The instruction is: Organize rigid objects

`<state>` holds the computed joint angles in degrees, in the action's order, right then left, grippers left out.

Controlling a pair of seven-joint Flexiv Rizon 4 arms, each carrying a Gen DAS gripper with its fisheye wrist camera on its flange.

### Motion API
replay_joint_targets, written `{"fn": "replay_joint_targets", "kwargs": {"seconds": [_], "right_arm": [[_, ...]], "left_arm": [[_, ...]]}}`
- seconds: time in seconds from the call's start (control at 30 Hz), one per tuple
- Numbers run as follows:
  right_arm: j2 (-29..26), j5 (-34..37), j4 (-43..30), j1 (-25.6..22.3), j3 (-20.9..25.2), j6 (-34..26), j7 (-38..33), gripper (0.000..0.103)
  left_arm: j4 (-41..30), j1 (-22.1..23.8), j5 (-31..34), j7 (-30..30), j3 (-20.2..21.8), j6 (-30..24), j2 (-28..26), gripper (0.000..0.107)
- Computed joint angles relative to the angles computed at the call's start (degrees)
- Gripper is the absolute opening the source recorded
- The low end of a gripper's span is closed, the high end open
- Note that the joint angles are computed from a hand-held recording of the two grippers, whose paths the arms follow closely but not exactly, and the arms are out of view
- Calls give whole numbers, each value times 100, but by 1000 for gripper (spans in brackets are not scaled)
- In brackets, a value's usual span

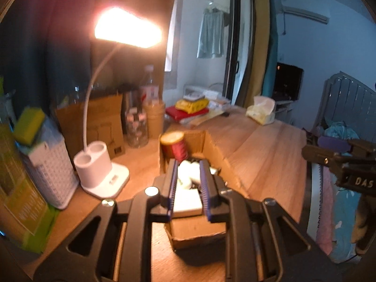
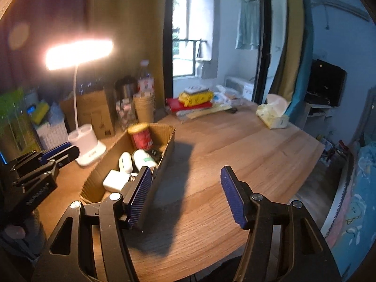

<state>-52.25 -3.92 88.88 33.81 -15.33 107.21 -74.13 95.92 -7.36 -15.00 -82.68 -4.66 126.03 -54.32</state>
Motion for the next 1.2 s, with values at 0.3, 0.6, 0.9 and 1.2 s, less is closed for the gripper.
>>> {"fn": "replay_joint_targets", "kwargs": {"seconds": [0.3, 0.6, 0.9, 1.2], "right_arm": [[362, 1027, 553, 567, -511, 789, -304, 66], [624, 1744, 810, 773, -509, 1085, -954, 70], [673, 2179, 842, 890, -539, 1078, -1274, 71], [649, 2164, 796, 801, -435, 1055, -1330, 71]], "left_arm": [[608, 295, 500, -609, -190, 831, 579, 74], [859, -62, 160, -386, 60, 898, 849, 93], [980, -157, 66, -218, 15, 986, 903, 94], [1050, -270, -62, -83, 61, 1108, 931, 94]]}}
